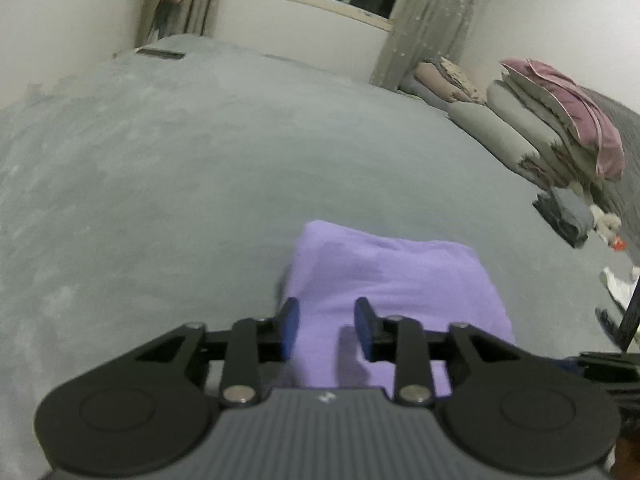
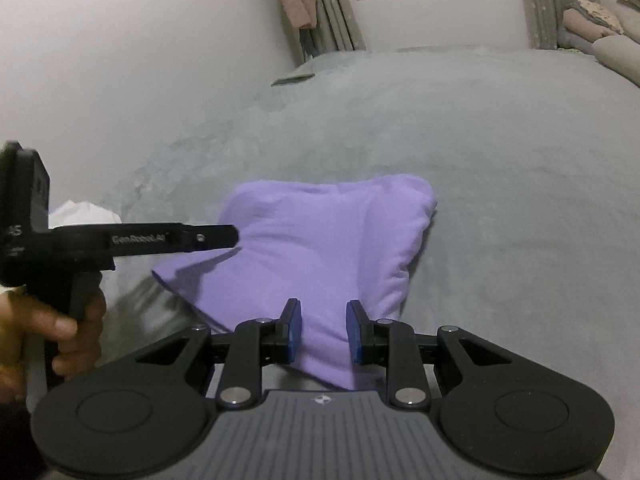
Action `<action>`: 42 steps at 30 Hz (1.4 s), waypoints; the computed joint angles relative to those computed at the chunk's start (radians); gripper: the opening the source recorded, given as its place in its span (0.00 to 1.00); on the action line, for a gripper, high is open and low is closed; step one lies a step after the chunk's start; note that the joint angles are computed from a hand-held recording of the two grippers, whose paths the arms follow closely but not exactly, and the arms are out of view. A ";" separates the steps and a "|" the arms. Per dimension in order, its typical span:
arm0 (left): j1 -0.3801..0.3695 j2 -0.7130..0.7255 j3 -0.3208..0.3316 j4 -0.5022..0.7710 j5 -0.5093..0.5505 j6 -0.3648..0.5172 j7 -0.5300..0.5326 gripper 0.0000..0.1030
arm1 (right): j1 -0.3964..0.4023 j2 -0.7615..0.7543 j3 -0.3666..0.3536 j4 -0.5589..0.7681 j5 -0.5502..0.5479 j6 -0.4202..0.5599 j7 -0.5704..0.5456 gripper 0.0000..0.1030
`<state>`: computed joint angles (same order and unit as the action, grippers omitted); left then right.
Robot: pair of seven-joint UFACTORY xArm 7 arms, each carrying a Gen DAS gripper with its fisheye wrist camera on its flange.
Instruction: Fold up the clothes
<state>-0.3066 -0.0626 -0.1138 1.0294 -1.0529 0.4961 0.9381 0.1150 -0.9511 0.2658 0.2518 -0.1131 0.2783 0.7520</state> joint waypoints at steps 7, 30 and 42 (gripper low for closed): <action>0.069 0.062 0.025 0.076 -0.083 0.229 -0.079 0.60 | -0.028 -0.152 -0.049 -0.078 0.052 0.035 0.075 0.37; 0.036 0.048 -0.016 0.040 -0.099 0.174 -0.051 0.14 | -0.048 0.017 0.005 -0.060 0.084 -0.168 0.136 0.15; 0.069 0.008 0.026 0.076 -0.117 0.260 -0.059 0.14 | -0.091 -0.097 0.102 -0.039 0.017 -0.137 0.212 0.13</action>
